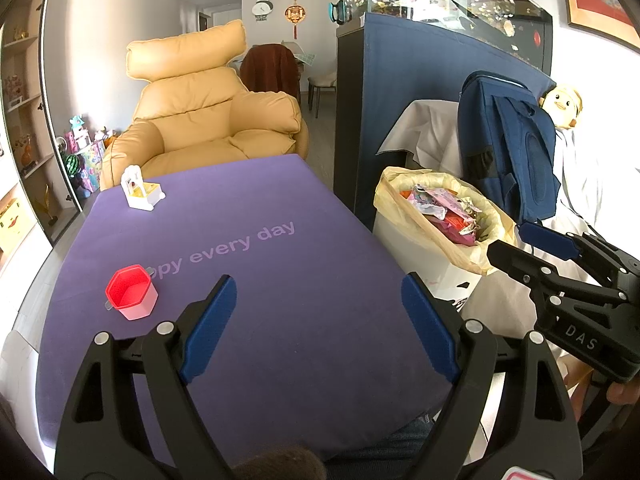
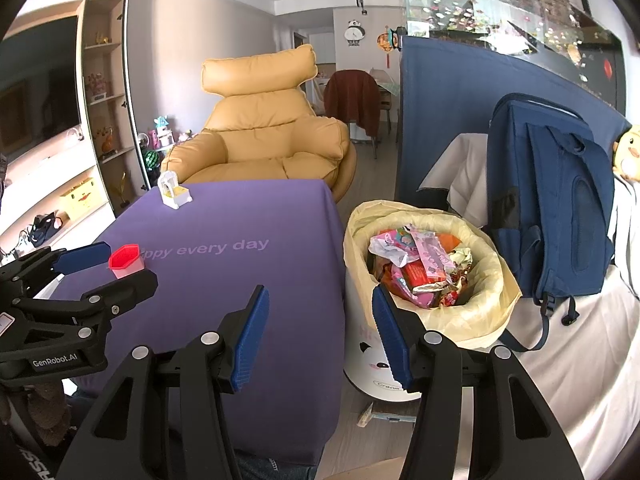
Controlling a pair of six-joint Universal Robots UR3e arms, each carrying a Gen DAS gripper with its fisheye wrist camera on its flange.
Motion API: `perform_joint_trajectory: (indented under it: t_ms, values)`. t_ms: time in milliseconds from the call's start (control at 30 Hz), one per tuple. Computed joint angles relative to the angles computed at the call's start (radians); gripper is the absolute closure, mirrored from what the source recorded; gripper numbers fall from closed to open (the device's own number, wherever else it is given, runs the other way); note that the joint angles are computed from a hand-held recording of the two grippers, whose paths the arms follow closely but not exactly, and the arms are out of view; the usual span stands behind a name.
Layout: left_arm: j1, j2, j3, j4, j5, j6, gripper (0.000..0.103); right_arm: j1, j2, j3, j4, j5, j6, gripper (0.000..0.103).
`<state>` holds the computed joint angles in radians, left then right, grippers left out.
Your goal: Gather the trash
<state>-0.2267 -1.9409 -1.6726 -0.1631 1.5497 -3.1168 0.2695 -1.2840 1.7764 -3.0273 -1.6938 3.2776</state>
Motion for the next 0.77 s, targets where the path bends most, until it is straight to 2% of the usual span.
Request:
perform_joint_trajectory:
  t_ms: [467,567,767]
  values:
    - [-0.002,0.003,-0.009,0.018,0.016,0.012,0.023,0.003,0.004,-0.002,0.001,-0.005,0.004,0.052]
    - [-0.001,-0.003,0.007,-0.010,0.015,0.015,0.023,0.004,0.007,-0.002,-0.001,-0.005,0.005,0.052]
    - [0.034,-0.020,0.052,-0.039,0.095,-0.069,0.023,-0.002,0.045,-0.038,0.026,0.026,0.026,0.052]
